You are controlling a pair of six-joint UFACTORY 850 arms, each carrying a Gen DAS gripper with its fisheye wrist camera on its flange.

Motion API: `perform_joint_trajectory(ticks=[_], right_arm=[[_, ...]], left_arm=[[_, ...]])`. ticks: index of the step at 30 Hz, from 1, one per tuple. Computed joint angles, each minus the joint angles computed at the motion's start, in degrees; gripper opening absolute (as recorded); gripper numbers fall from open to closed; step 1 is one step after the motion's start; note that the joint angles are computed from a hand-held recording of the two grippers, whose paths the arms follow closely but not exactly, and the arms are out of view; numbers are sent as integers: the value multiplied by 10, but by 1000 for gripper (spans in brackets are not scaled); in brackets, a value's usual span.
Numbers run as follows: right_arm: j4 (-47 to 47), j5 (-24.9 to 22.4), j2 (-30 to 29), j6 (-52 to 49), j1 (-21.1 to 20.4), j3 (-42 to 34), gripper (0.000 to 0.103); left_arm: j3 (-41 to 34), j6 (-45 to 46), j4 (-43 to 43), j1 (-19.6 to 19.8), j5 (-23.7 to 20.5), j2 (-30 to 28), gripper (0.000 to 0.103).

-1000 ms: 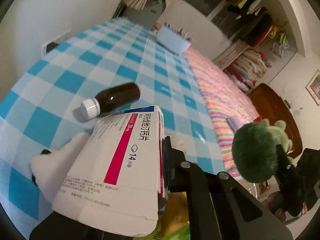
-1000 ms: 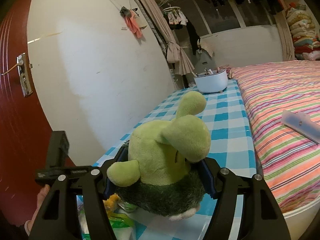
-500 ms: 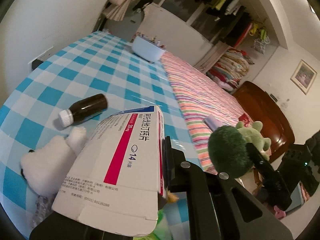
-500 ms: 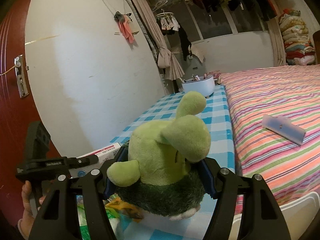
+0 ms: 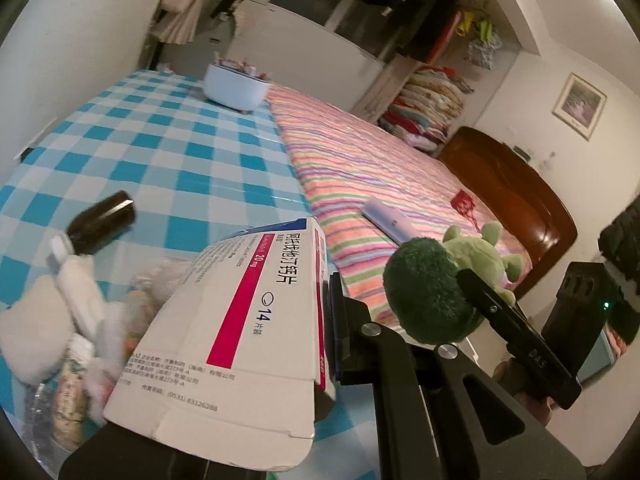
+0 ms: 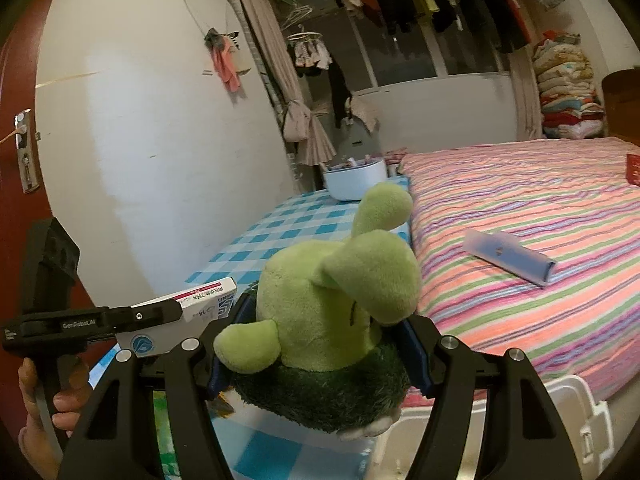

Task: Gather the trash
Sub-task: 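Carry both items to the white bin and release them from both grippers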

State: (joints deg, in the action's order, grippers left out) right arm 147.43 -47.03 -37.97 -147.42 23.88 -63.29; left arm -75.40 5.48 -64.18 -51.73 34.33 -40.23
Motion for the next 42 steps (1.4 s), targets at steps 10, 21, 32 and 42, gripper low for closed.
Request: perform_joint_trajectory(ticks=[10,21,32,42], right_arm=[[46,24,12,-32,-25,31,65],[112,53,17,-63,-49,55,67],[145,58,19,-72,-63,73,74],[165,11,27,-60,-76,93,74]], left_arm=[[-89,64,-2,-7,-46,-52,5],[-145,100,-9,-6,-84,-88,5],[-191,130,-8,-7,-116,-116,6],[-213,125,3,-5,-140,-132,6]])
